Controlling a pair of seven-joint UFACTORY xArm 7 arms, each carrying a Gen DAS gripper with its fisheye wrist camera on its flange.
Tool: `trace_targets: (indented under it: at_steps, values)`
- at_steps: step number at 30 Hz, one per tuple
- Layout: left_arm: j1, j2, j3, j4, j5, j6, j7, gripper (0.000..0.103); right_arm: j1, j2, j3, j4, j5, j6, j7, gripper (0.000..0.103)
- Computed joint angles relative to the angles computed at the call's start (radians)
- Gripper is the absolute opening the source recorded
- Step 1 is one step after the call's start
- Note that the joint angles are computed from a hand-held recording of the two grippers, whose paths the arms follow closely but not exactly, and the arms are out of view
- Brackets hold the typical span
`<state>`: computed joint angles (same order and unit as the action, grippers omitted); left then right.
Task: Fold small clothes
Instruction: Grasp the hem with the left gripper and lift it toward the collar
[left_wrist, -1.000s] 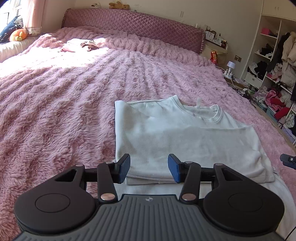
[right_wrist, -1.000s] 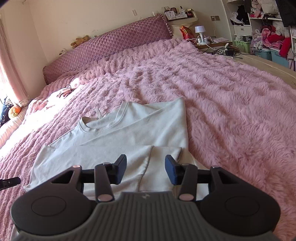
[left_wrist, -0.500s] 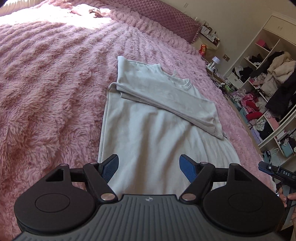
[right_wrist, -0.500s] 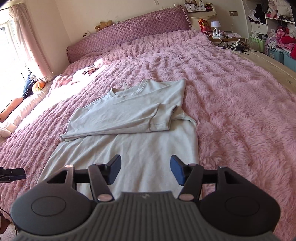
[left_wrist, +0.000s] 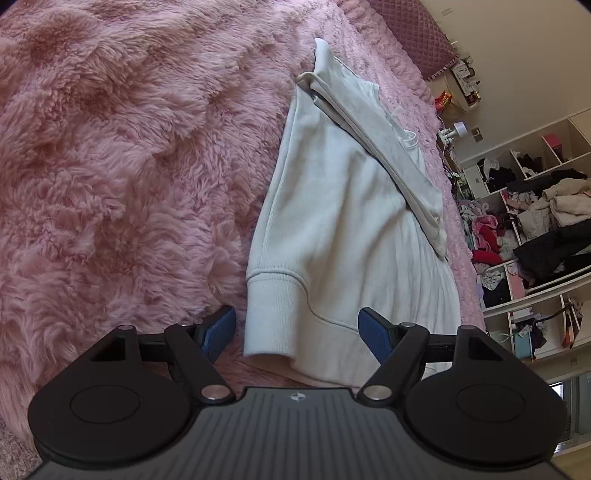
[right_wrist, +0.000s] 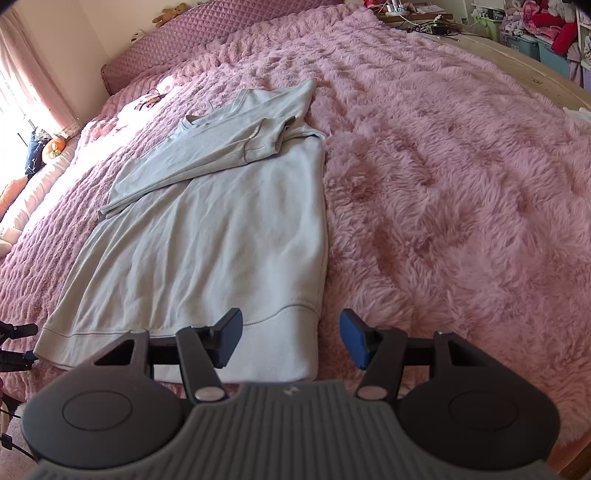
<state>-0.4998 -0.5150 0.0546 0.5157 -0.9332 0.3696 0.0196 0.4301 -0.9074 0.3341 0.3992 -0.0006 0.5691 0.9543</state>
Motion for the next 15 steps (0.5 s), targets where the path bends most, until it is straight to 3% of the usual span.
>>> trace_targets:
  at_steps: [5,15]
  values:
    - [-0.036,0.044,0.025,0.022,-0.086,-0.011,0.072,0.088,0.007,0.041,-0.028,-0.014,0.02,-0.041,-0.013,0.055]
    - [-0.031,0.114,0.069,0.05,-0.483,0.057,0.385,0.088,0.065,0.159,-0.119,-0.04,0.115,-0.211,-0.079,0.055]
